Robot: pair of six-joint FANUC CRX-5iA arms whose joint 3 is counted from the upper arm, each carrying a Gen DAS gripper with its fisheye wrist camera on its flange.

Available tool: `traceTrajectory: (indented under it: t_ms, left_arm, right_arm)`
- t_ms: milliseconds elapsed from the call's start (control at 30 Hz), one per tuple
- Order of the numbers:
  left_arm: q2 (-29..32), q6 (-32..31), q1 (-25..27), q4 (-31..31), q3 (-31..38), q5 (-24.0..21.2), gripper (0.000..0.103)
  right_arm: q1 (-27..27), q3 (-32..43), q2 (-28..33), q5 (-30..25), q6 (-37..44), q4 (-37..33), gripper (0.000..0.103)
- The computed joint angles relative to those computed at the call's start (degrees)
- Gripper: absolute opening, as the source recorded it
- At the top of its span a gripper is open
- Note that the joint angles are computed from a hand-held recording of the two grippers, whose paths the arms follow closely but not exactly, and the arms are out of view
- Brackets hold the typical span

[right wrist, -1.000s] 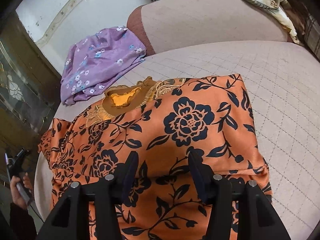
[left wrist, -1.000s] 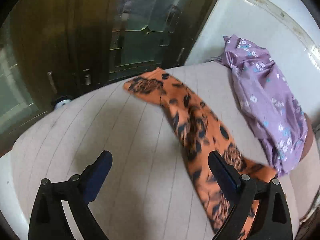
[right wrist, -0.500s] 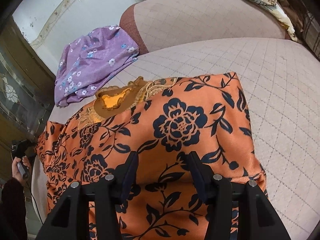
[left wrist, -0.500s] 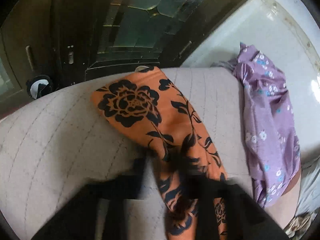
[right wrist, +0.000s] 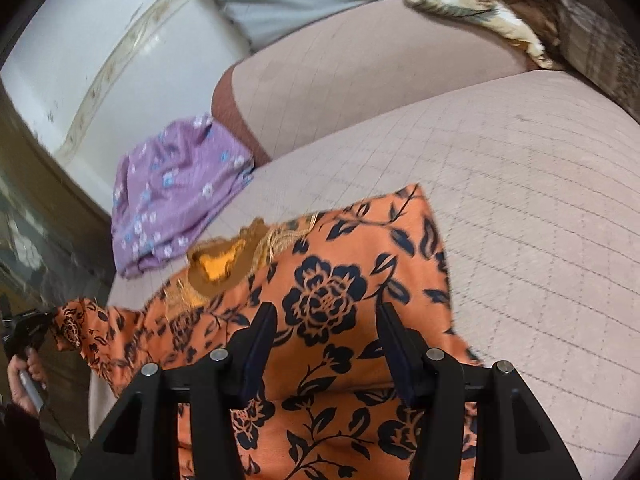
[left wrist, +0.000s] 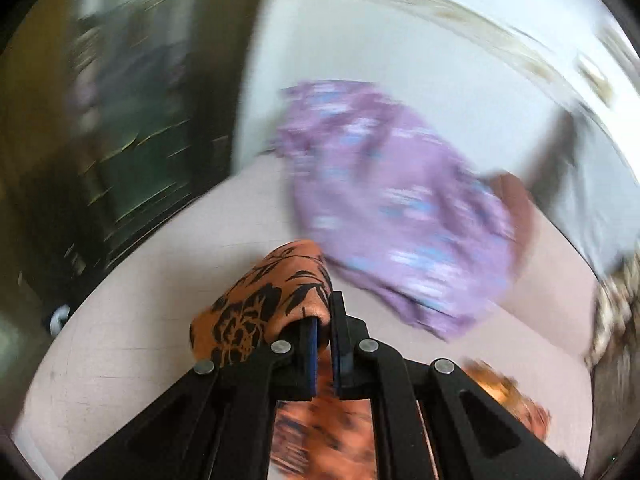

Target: Fold small clothes

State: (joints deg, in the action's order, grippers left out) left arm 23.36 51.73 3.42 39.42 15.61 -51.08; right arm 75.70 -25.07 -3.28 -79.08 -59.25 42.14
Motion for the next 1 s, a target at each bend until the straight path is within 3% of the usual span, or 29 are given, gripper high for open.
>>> traceTrajectory:
  t_ms: [200, 300, 333, 367, 400, 433, 600, 700, 833, 933, 1000]
  left_arm:
    - [-12.2, -9.8, -8.8, 0.9, -9.9, -3.9, 0.005]
    - [-16.1, -9.8, -13.9, -0.7, -13.1, -6.9, 0.005]
    - [-16.6, -9.5, -15.1, -0.9, -13.6, -7.9, 0.011]
    - [-16.9, -9.5, -16.6, -1.2, -14.1, -10.6, 0.038]
    - [-16.2, -9.6, -18.5, -2.2, -13.1, -14.2, 0.056]
    - [-17.0, -10.4, -20.4, -3.7, -13.9, -15.0, 0.079]
    - [-26.3, -25.1, -22.4, 0.5, -27.2, 0.1, 0.080]
    - [-28.0, -27.4, -20.2, 2.5, -32.1, 7.7, 0.081]
    - [-25.1, -19.1, -17.8, -2.2, -35.3, 20.5, 0.082]
    - [-20.7, -3.5, -13.6, -11.8, -33.5, 20.4, 0.082]
    - [-17.8, 1.5, -11.3, -12.6, -33.5, 20.2, 0.082]
  right_arm:
    - [5.0, -2.7, -3.7, -7.3, -9.2, 2.1, 0.056]
    - [8.3, -4.9, -6.4, -10.9, -15.4, 2.1, 0.056]
    - [9.3, -5.5, -7.3, -12.0, -16.9, 1.9, 0.056]
    - [10.1, -5.9, -7.9, -12.9, -18.1, 1.7, 0.056]
    - [11.0, -6.6, -8.8, -13.8, -19.6, 1.5, 0.056]
    - [12.0, -7.4, -10.0, -14.6, -21.1, 1.2, 0.057]
    - [15.4, -10.0, -13.4, -17.2, -27.3, 0.6, 0.065]
    - [15.0, -10.4, -13.9, -16.2, -26.2, 0.9, 0.066]
    - [10.7, -8.7, -12.6, -10.0, -17.6, 0.8, 0.066]
    - [5.8, -4.1, -7.7, -5.3, -5.0, -0.7, 0.066]
    - [2.8, -0.5, -3.8, -2.7, 4.0, -2.0, 0.066]
